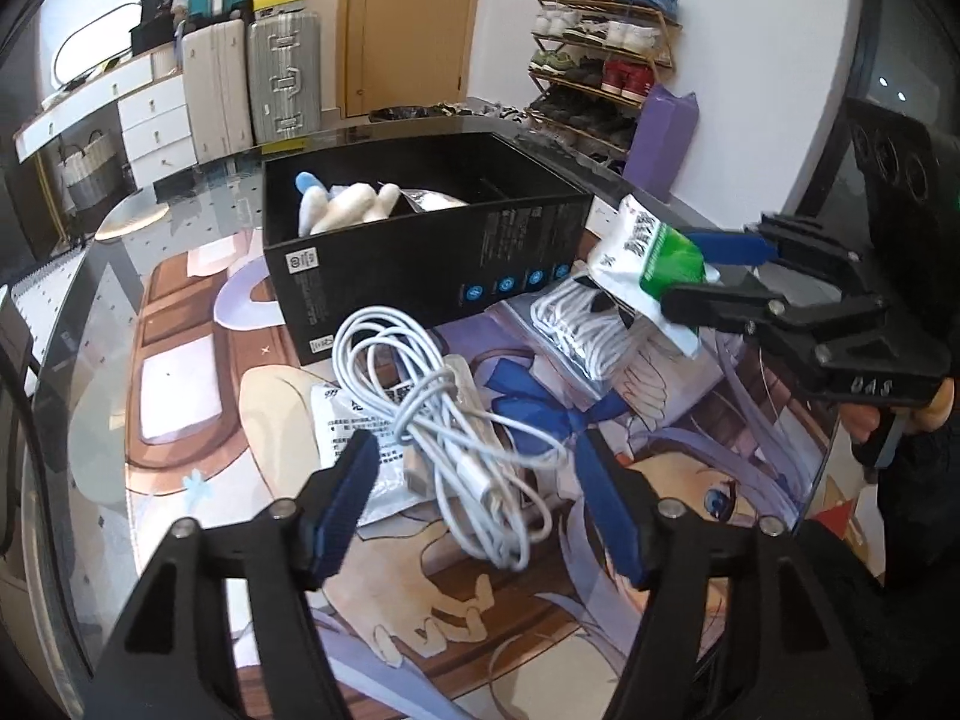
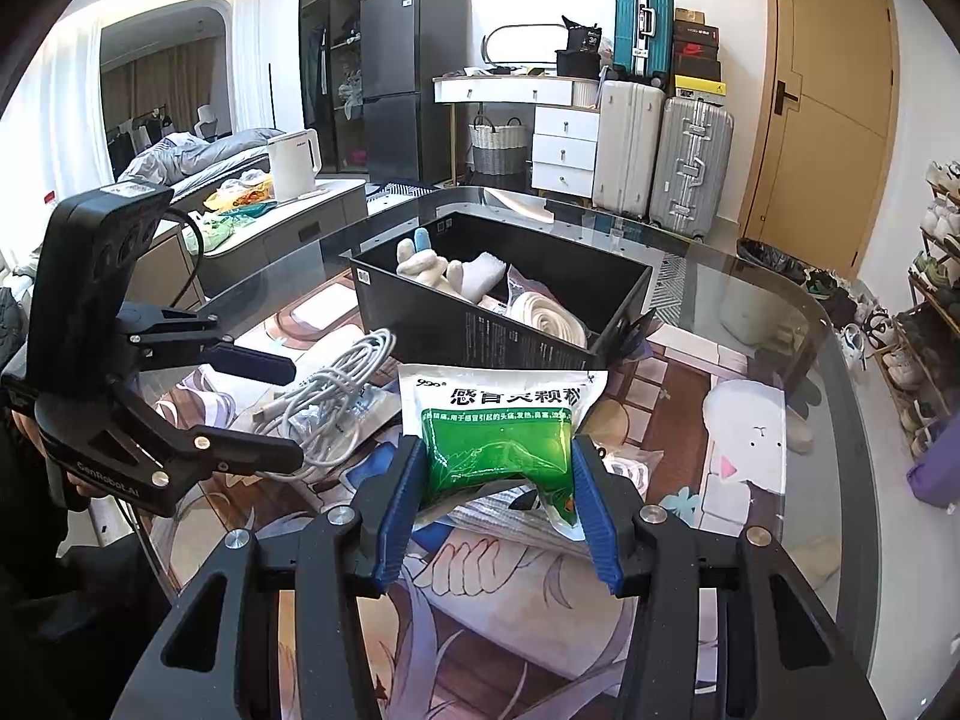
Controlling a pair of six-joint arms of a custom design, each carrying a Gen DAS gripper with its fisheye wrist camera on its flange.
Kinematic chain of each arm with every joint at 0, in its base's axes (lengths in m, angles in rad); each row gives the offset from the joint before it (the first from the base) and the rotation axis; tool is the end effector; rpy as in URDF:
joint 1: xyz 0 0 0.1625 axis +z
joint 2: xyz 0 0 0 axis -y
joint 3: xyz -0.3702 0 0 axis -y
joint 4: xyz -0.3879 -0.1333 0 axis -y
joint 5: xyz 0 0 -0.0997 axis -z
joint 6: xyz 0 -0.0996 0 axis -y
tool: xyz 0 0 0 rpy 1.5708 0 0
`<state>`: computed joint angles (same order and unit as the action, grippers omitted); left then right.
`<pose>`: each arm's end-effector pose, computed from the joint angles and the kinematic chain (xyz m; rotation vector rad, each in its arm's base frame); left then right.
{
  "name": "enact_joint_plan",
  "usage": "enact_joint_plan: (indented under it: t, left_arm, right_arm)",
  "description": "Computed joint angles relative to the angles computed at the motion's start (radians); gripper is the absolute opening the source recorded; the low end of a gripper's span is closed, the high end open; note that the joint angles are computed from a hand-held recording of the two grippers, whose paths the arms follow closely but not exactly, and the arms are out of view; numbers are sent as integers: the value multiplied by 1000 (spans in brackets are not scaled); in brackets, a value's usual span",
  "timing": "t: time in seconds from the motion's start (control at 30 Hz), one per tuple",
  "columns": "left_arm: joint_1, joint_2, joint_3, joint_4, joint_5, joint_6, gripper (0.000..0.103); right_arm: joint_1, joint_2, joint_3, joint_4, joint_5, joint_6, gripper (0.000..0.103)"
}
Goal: Organize soft objects
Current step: 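Lift the sachet with the right tool while the left tool grasps the white cable bundle, then carry the sachet and cable bundle over the black box with both tools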
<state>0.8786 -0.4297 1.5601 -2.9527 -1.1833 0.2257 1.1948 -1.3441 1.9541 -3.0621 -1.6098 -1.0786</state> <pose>-0.2650 -0.5875 -0.0987 1.1720 2.5278 -0.4689 -0.0784 -0.5511 0.3146 0.8066 -2.2652 0.8158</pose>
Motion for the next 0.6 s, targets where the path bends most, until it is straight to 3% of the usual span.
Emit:
enact_joint_plan:
  t: [0.27,0.33,0.37,0.47,0.6]
  left_arm:
    - [8,69,-88,9,44,-91,72]
    - [5,88,-104,20,64,-95,63]
    - [6,96,-114,39,68,-96,48]
    - [-3,108,-108,10,91,-72,32]
    - [-13,106,-90,-13,92,-59,30]
  right_arm:
    - [1,0,2,1,-1,-1,48]
    - [1,3,-2,4,-2,0,48]
    - [1,4,-3,5,-3,0,48]
    - [1,6,-4,7,-4,-3,48]
    - [0,2,-1,5,1,-5,48]
